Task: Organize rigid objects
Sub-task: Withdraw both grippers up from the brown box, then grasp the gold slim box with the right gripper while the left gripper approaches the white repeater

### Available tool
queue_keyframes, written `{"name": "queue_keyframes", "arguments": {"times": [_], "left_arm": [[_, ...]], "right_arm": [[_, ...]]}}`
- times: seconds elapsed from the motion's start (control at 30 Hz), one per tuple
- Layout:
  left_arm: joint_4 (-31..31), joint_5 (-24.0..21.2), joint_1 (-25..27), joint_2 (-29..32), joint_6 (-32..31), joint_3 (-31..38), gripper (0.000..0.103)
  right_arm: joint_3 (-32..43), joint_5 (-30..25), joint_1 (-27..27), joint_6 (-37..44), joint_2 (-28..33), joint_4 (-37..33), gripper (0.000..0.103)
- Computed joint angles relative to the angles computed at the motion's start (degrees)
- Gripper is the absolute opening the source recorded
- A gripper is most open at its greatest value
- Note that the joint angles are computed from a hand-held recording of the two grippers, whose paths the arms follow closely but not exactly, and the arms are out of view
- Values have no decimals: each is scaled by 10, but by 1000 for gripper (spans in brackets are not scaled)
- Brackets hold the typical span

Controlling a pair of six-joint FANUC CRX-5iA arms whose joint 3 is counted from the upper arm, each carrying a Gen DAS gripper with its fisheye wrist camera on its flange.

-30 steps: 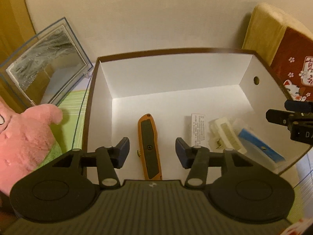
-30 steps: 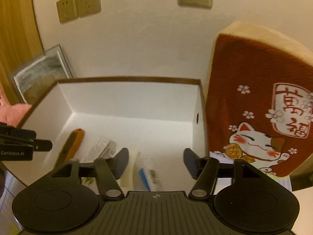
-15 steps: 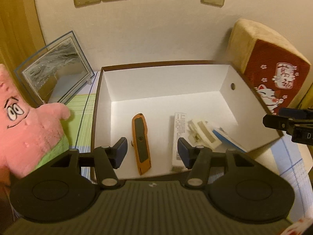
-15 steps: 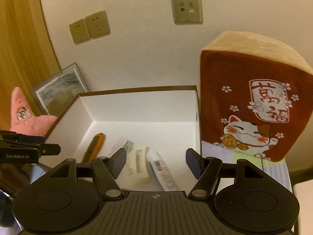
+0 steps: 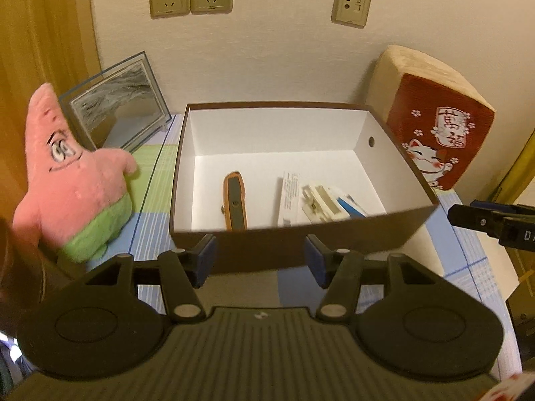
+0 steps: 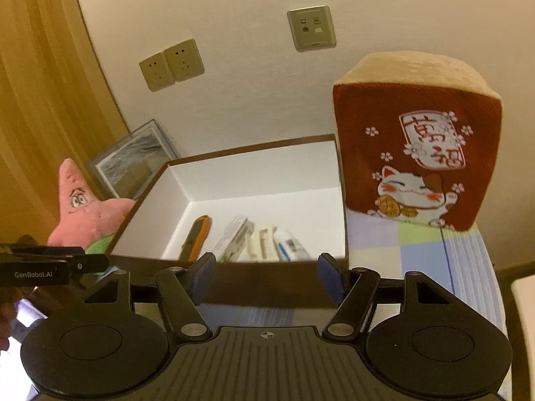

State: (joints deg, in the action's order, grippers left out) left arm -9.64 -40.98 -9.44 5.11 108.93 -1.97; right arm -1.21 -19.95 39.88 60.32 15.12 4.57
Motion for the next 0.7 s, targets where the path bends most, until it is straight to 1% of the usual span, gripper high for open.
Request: {"name": "queue_keyframes", "arguments": {"times": [0.27, 0.47, 0.7], "left_arm": [[5, -5, -15, -53, 24, -57, 54], [7, -9, -27, -82, 38, -88, 54], [0, -24, -43, -101, 61, -108, 54]], "right_arm": [[-53, -4, 23, -6, -49, -21, 64], [-91, -11, 40, -23, -76, -16, 64], [-130, -20, 55, -56, -102, 0, 64]]}}
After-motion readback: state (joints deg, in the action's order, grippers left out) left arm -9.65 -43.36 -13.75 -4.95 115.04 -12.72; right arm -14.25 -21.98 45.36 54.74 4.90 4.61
